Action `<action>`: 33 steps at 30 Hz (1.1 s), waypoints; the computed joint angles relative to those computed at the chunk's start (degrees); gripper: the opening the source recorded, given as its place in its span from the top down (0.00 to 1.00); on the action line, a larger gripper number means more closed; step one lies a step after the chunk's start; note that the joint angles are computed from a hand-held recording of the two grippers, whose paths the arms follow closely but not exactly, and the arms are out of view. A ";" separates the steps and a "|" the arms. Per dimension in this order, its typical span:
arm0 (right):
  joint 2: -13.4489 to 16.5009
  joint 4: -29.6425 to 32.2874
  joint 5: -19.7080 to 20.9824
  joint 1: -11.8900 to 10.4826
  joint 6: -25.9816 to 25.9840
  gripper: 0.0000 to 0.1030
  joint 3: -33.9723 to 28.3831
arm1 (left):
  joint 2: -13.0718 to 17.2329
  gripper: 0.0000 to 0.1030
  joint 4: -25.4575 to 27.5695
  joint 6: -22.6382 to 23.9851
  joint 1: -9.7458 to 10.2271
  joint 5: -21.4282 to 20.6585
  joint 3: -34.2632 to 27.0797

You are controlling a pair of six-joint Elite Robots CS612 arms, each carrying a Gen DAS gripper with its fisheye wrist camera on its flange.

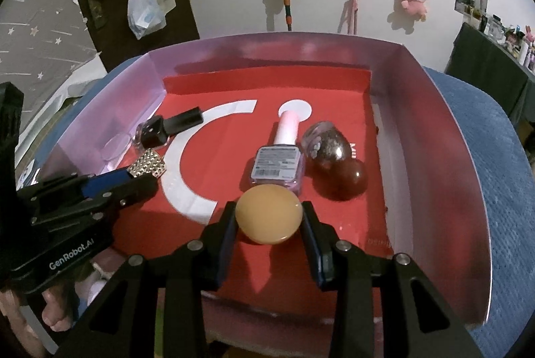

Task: Organize rigid objects
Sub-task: 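Lower and open both tools to release cylinder and tan disc in box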

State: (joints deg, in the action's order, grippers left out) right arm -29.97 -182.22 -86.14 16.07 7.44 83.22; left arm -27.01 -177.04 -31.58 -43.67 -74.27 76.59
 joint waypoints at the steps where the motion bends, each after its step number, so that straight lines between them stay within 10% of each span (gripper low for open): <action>1: 0.13 0.01 -0.34 0.00 0.15 0.61 -0.23 | 0.11 0.77 0.20 0.08 0.02 0.07 -0.25; 33: 0.41 -0.86 0.24 -0.41 1.23 0.50 -0.45 | 0.53 0.76 1.11 0.69 0.18 -0.72 -1.33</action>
State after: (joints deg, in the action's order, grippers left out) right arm -29.56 -183.08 -85.90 15.66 8.67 82.77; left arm -26.47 -175.92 -30.89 -43.48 -74.99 75.25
